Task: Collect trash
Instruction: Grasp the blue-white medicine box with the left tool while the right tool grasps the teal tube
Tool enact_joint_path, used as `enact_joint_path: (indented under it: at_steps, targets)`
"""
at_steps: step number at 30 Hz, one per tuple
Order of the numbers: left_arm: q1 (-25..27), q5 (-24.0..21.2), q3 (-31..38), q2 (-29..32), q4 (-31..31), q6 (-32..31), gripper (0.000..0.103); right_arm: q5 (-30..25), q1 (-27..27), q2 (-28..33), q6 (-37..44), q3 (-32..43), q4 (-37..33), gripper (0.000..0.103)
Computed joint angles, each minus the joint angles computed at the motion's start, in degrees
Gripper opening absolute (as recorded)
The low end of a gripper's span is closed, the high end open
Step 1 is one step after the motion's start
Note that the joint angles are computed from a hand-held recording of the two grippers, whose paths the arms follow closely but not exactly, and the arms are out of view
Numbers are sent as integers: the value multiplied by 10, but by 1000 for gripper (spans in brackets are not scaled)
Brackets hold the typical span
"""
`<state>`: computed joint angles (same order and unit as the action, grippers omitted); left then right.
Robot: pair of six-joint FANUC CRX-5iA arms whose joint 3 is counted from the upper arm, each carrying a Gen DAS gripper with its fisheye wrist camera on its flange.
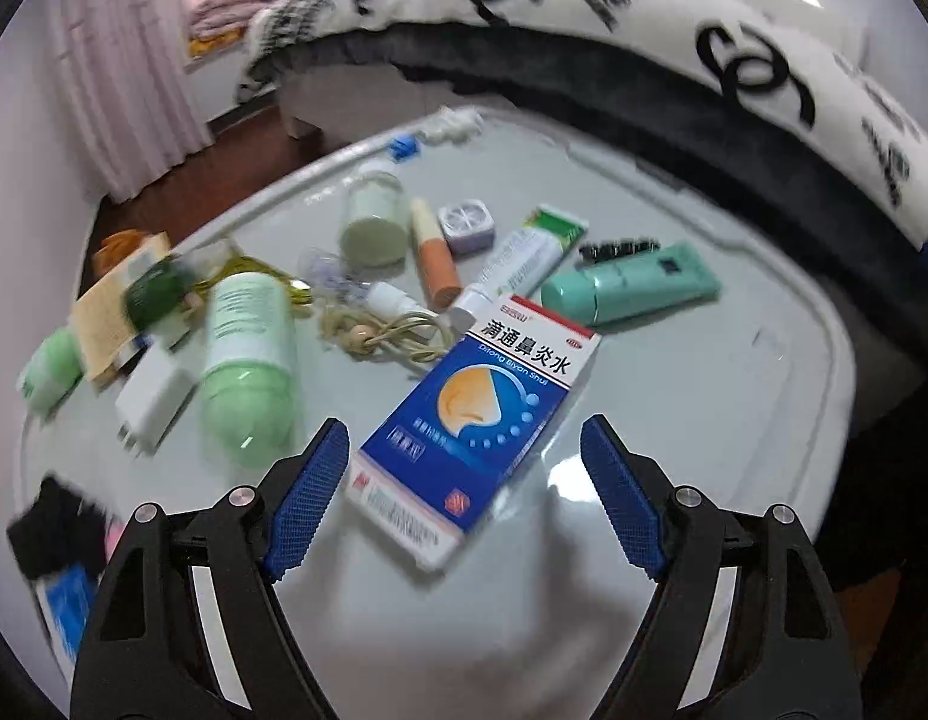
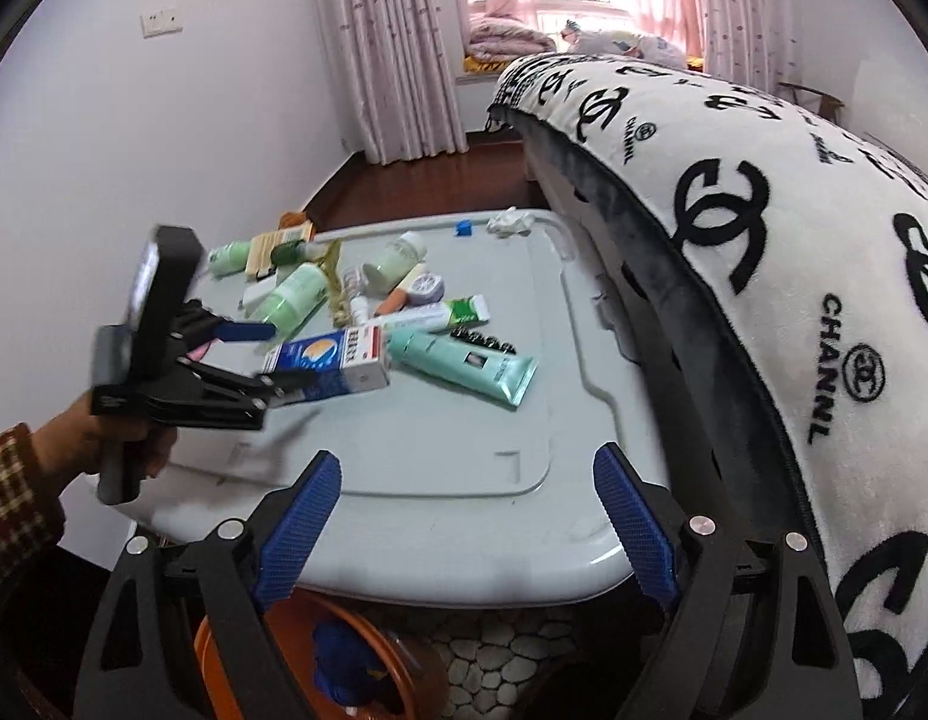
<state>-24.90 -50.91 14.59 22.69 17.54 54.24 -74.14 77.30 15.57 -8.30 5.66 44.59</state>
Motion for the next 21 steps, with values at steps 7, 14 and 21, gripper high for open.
enact_joint_path:
  at_steps: [7,14,21]
  targets:
    - [-10,-42,49,37,-34,11,64,-1,-9,7,13,8,-10,86]
    - [-17,-49,-15,-56,-118,181,55,-17,-31,25,114,52,-23,87]
    - [7,-8,-147,-191,-100,297,56,0,-109,107,350,164,-108,89]
